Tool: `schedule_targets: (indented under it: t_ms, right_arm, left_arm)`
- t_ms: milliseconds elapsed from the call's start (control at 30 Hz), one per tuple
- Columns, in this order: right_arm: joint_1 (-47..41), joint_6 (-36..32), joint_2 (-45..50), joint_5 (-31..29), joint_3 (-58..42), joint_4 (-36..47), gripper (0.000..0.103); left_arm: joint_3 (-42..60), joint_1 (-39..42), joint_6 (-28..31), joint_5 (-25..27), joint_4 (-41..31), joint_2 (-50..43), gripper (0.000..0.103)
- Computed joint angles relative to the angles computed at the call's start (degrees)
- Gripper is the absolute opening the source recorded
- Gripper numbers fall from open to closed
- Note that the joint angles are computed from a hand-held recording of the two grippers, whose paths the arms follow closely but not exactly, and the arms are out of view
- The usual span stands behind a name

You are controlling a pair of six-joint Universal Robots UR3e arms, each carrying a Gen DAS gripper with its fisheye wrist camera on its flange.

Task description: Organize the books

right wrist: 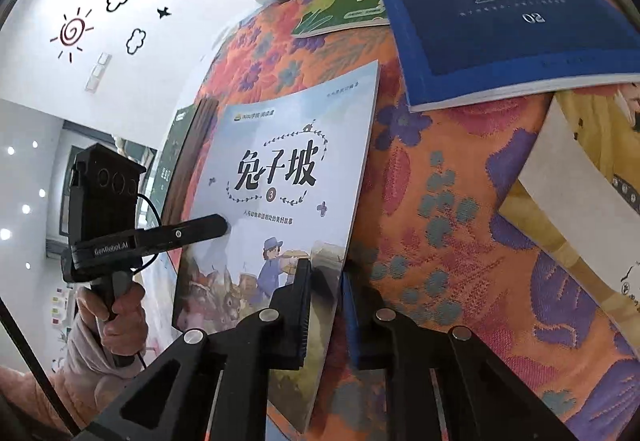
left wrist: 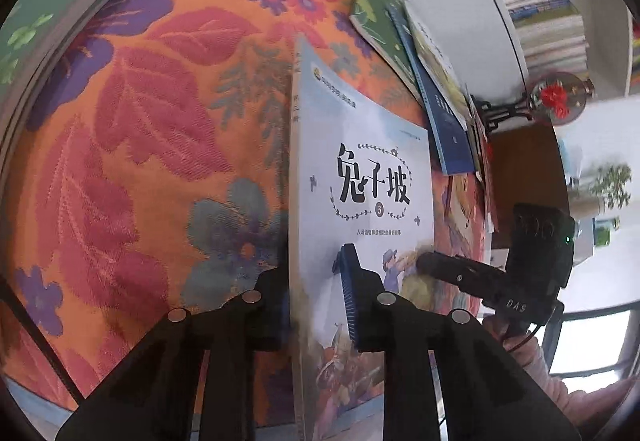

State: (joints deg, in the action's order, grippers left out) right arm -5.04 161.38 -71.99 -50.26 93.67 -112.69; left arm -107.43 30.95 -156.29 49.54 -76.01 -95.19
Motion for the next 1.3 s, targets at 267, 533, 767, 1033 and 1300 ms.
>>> schedule_targets:
  t_ms: [267,533,767,1033,1300]
  right_arm:
    - [-2.95,-0.56,3.53,8.67,-0.41,3.69,0.022]
    - [3.03,1.54,-1.88,1.08,-0.31,-4.59,0.015]
    - [5.88,3.99,-3.73,-1.34,-1.38,-5.01,0.015]
    - [7.29,5.86,-4.73,1.32,0.68,-6.47,0.015]
    - [12.12,9.79,-2.05,1.82,-5.33,-6.78,0.015]
  left_arm:
    - [5.0,-4.22,-1.55,5.98,-0.03,-1.47,0.021]
    - [5.18,-8.96,-4.41,12.05,5.19,-0.08,0.022]
    - [1.78,-16.15,-6.43,23.94,15.31,4.98,0.025]
    - [1.49,-8.08,1.43,19.51,6.78,10.79,0.025]
    - [1.34,-1.36,3.5,17.04,2.81,14.7,0.025]
